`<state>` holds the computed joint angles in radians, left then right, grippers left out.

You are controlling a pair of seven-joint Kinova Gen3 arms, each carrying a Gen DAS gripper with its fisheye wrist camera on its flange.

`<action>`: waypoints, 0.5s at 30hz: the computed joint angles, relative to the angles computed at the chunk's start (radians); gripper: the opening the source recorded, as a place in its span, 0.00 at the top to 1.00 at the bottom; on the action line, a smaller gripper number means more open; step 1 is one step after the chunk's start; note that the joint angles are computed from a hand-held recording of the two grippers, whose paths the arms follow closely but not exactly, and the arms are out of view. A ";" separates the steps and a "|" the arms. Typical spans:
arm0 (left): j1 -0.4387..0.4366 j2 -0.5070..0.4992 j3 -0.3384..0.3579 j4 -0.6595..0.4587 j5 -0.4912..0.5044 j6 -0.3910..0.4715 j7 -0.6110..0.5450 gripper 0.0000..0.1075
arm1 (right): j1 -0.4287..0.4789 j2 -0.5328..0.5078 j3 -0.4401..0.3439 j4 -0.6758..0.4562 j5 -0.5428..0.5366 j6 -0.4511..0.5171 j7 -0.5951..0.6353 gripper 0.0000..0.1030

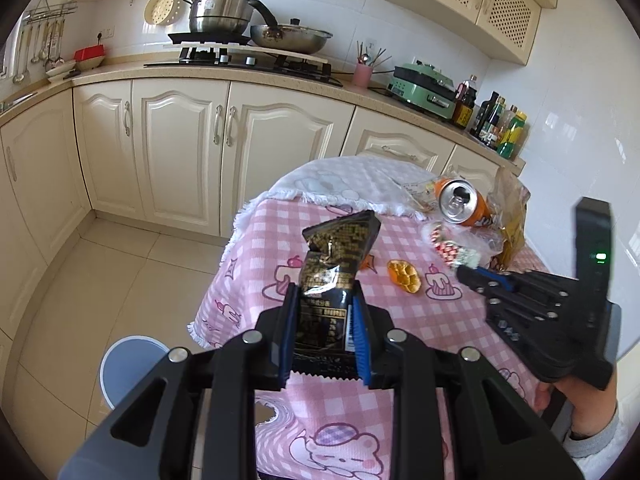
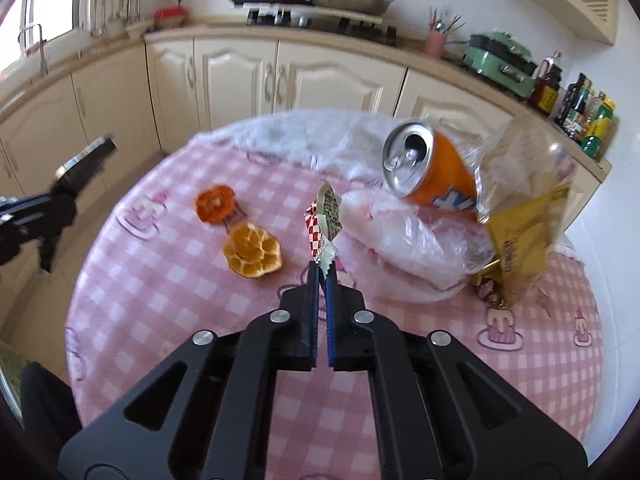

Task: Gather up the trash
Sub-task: 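Grasp the dark snack wrapper with the left gripper while the right grasps the small paper strip, then carry both items over the blue bin and open both grippers to drop them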

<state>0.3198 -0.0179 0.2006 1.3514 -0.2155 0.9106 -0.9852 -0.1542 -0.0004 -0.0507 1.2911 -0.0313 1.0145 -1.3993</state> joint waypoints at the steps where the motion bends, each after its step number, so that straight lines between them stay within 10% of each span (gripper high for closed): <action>1: -0.004 -0.010 -0.006 0.011 0.015 -0.010 -0.007 0.78 | 0.003 -0.011 0.003 0.001 -0.021 -0.004 0.010 0.98; 15: -0.150 -0.187 -0.083 0.211 0.167 -0.082 -0.094 0.78 | -0.145 -0.020 -0.103 -0.045 -0.040 -0.041 -0.034 0.98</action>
<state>0.1701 -0.2045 0.1176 1.5620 -0.0482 0.8283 -1.0795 -0.2991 -0.0201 -0.1536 1.2465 -0.0715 0.9736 -1.4332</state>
